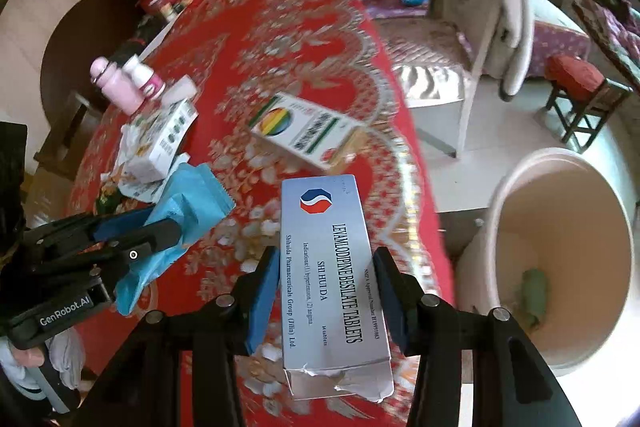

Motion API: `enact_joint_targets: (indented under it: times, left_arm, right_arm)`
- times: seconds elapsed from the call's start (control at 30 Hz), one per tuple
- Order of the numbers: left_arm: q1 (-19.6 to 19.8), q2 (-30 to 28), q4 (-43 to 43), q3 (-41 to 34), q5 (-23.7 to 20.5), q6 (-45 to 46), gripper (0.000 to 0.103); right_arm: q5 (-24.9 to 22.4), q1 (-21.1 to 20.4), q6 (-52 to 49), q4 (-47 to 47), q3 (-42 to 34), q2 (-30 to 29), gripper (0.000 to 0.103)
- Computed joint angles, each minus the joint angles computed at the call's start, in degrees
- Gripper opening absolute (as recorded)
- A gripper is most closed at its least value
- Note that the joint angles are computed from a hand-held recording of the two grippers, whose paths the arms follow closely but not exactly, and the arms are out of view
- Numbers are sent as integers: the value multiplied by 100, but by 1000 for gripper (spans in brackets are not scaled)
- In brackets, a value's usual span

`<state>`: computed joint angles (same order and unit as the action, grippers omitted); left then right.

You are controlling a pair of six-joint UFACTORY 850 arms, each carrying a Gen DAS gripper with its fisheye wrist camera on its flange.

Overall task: Collect trash
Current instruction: 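Carry both items over the bucket and open both tools to drop them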

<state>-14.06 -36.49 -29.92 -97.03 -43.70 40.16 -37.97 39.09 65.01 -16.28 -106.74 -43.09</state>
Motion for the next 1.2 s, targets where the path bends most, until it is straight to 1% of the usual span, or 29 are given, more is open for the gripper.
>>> enact_joint_targets:
  times: [0.17,0.37,0.6,0.9,1.2]
  left_arm:
    - [-282,-74,-79,-152,-28,37,28]
    - [-716,-217,-131,-377,-73,76,28]
    - [-1168,-423,-158,-664,-137,61,28]
    - [-1562,-758,-123,-1130,-332,-90,28]
    - [-1806,-1189,-218,-1632,-678,-371,28]
  right_arm:
    - [142,-63,709,-444,887,614,46]
    - [221,-193,1588,-866,1959,1348,46]
    - [240,-342,2283,-1172,2928,2034,46]
    - [284,-517,2709,-1254,3697,2569,46]
    - [467,-702,2654,-941,4150,2782,46]
